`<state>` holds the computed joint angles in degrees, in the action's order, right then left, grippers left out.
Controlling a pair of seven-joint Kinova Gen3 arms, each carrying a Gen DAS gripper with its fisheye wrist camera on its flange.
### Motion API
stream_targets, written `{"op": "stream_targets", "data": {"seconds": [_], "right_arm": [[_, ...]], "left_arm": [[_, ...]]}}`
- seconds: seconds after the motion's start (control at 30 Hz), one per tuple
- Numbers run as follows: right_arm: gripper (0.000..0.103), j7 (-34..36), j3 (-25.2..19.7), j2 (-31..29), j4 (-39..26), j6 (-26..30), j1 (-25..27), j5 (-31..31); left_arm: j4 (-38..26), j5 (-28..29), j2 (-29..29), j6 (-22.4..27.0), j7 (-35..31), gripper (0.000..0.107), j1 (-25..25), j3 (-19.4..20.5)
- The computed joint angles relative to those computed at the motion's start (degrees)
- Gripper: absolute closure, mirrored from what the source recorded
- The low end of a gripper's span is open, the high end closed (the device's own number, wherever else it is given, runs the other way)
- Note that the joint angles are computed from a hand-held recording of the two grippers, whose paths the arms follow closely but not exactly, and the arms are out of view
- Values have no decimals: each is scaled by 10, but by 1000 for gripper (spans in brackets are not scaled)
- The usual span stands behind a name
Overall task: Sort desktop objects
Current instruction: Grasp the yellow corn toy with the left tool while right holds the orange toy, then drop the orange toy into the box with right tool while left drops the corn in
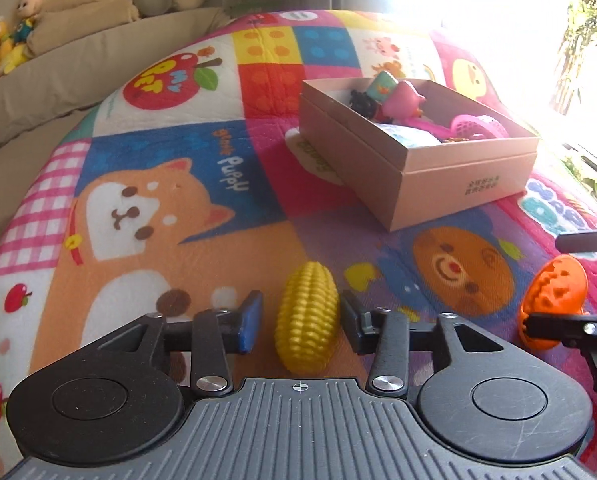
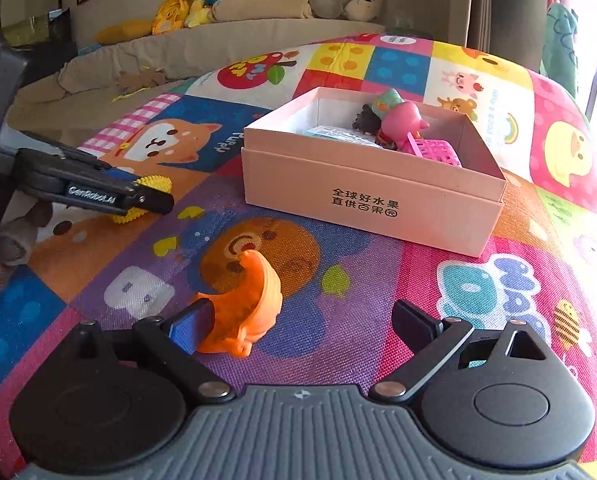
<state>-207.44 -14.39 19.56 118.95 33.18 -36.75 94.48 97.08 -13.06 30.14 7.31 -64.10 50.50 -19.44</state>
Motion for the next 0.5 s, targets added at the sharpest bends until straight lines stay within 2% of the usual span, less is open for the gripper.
{"op": "stream_targets", "data": {"seconds": [0.03, 0.1, 0.2, 0.4, 0.43, 0.5], "right_arm": [[7, 10, 0, 1, -2, 4, -3, -8], [5, 25, 3, 3, -8, 6, -7, -24], [4, 35, 10, 4, -12, 4, -11, -36], [4, 36, 18, 6, -13, 14, -24, -39], [5, 31, 18, 6, -11, 18, -27, -32], [18, 18, 14, 6, -6, 25, -31, -13]], "left_arm": [[9, 2, 0, -5, 7, 47, 23, -25], [25, -3, -4, -14, 22, 44, 41, -44], [37, 13, -14, -25, 9, 39, 22, -23], [26, 36, -9, -29, -13, 43, 4, 1], [22, 39, -7, -29, -17, 46, 5, 2], [13, 42, 0, -25, -21, 52, 18, -8]]}}
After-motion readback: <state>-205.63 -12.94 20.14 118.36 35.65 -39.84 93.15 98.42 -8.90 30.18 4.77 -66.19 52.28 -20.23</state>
